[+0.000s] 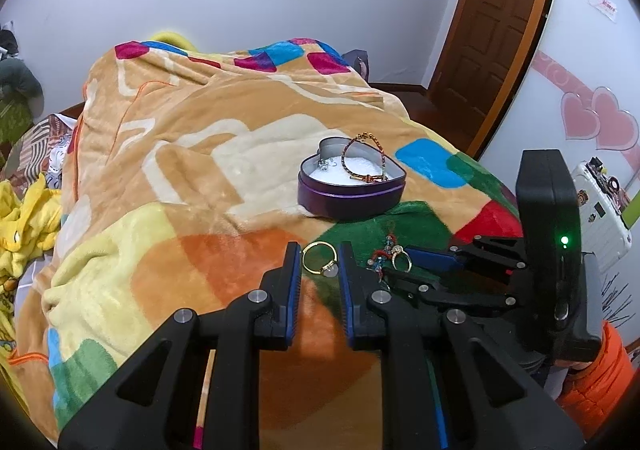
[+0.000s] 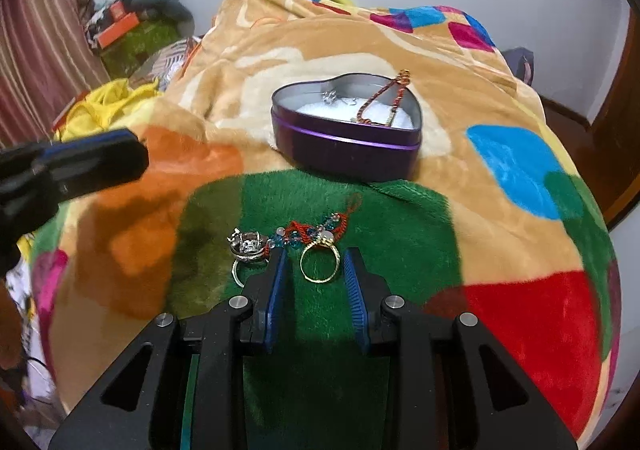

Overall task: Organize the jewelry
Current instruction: 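Grasp a gold ring with left tool while right tool grasps a gold stone ring, then carry both rings over the heart tin and release them inside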

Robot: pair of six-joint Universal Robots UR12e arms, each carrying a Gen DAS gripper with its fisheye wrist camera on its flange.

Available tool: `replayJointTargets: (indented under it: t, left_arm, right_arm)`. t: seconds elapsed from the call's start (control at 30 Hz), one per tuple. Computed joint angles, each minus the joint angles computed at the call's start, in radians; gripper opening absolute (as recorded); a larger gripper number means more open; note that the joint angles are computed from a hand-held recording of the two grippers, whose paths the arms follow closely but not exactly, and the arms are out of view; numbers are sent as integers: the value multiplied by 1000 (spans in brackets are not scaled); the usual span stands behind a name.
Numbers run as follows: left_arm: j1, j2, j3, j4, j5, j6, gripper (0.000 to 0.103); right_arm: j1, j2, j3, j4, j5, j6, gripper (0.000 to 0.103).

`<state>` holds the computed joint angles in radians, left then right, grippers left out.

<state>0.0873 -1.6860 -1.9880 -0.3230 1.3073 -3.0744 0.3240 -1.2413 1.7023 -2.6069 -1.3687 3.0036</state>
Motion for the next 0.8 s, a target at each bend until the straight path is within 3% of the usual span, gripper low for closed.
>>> replayJointTargets:
  t: [0.1, 0.33, 0.8]
  left_arm:
    - [-1, -4, 5, 0, 2, -3, 17]
    - [-4, -16, 19, 12, -4, -9, 17]
    - [-16, -48, 73, 49, -4, -1, 17]
  right_arm:
    - [-4, -3, 6, -14, 0, -1, 17]
    - [-10, -15, 13, -42, 4, 10, 17]
    - [-28, -25, -2, -189, 26, 61, 17]
